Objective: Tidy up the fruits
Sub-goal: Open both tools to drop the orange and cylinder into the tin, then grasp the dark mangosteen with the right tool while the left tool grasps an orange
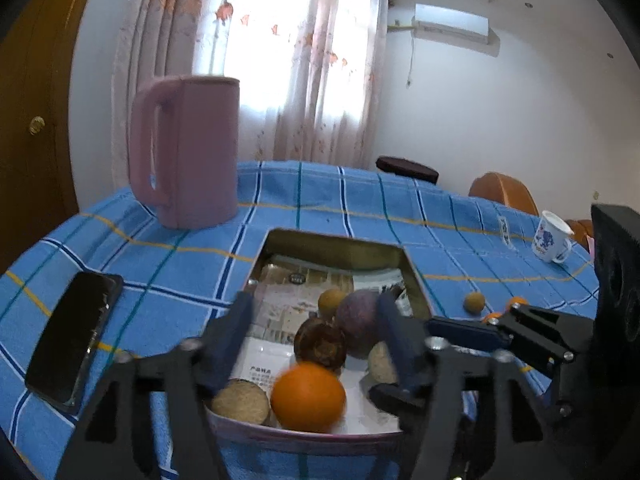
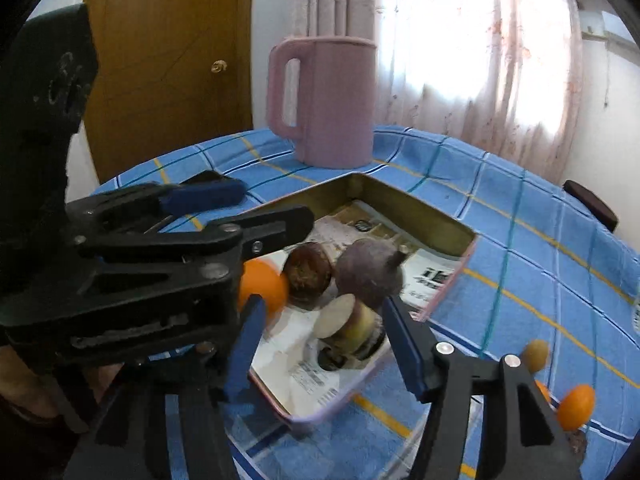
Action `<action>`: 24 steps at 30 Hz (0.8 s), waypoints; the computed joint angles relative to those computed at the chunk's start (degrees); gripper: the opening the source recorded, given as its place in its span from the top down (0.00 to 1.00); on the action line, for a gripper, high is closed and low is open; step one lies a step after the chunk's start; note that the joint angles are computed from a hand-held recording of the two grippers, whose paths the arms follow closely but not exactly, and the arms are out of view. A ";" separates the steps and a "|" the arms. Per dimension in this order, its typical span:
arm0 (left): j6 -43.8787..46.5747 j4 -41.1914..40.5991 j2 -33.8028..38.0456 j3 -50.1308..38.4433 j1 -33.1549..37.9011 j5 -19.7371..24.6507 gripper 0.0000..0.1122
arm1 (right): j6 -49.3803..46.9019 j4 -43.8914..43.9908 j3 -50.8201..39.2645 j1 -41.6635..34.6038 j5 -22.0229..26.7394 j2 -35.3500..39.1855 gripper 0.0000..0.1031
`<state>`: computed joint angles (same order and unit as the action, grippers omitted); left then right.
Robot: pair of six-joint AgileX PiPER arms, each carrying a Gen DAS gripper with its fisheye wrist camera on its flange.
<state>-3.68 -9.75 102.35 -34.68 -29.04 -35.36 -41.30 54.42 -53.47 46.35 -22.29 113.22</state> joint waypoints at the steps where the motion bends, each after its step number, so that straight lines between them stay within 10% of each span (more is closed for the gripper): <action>1: -0.02 -0.27 -0.68 0.50 -0.66 -0.56 0.35 | 0.21 0.36 1.30 0.26 -1.31 -0.91 0.40; 11: 3.92 -3.85 -0.76 -3.83 -10.17 2.29 0.27 | 0.15 10.29 24.08 -4.53 -13.62 -17.34 0.34; 24: 20.28 -18.05 7.13 -17.07 -19.66 11.24 0.27 | 27.70 -21.24 27.01 -24.47 2.07 -16.98 0.36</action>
